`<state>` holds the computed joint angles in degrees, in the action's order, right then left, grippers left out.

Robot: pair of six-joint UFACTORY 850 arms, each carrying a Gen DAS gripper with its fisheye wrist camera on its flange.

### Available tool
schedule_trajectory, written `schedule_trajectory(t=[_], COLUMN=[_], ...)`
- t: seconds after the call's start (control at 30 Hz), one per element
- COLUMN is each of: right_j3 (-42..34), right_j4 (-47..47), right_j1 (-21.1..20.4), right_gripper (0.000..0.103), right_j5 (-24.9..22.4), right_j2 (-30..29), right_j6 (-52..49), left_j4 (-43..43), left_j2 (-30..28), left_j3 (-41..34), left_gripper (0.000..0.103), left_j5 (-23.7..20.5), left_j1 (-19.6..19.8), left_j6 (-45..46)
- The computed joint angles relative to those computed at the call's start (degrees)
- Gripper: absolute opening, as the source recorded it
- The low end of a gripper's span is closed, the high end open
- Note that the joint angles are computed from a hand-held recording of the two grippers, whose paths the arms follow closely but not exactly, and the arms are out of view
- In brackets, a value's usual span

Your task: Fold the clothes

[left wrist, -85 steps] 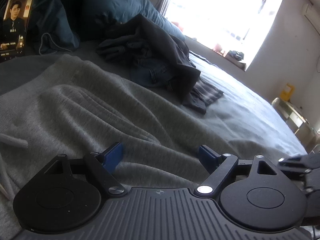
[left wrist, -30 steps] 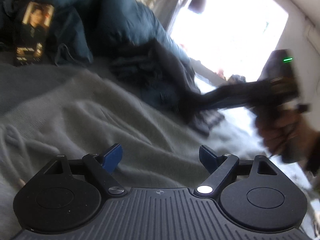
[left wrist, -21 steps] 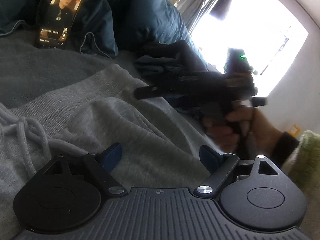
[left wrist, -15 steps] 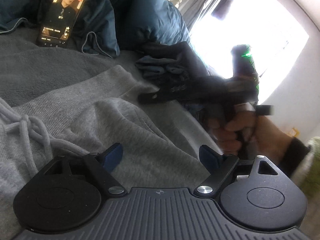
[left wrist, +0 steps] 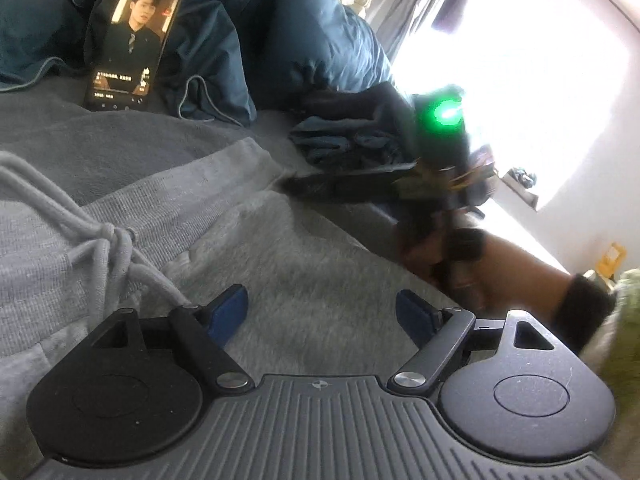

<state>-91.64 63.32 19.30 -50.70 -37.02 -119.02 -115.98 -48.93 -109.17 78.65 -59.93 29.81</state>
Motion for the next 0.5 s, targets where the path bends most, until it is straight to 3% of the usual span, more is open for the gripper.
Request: schedule_trajectory(t=[0.03,0.07,0.1,0.23,0.4,0.5], right_j3=[-1.2,-2.9,-4.7,-11.4,-16.7,-16.6], right_j4=[-0.3,-0.7,-1.1,1.7,6.1,10.2], right_j1=[0.0,-0.1,-0.2,-3.3,-15.1,-24.4], right_gripper=[0.039,0.063,0.069,0.059,0.059,0.059], right_j5=[0.5,0.7,0.9,4.6,-2.5,-6.9], right_j2=[-0.8,-1.5,-2.3,-3.2,0.2,4.7], right_j6=[2.9,6.7,10.5,22.3,25.9,21.9], left_j4=[0.0,0.0,-0.1,-0.1,1.2,2.1], left_j2=[0.0,-0.1,-0.2,-0.5,-0.1,-0.6], left_j3=[0.0,-0.1,-0.3,-0.7,-0.1,-1.3], left_gripper=[0.083,0.083,0.084,0.086,0.086,0.086], left_j5=[0.0,0.1,0.1,0.1,0.7,2.7], left_j1=[0.0,0.0,0.0,0.1,-0.2,-0.6], left_j6=[0.1,0.4,0.7,1.3,-0.3,-0.2])
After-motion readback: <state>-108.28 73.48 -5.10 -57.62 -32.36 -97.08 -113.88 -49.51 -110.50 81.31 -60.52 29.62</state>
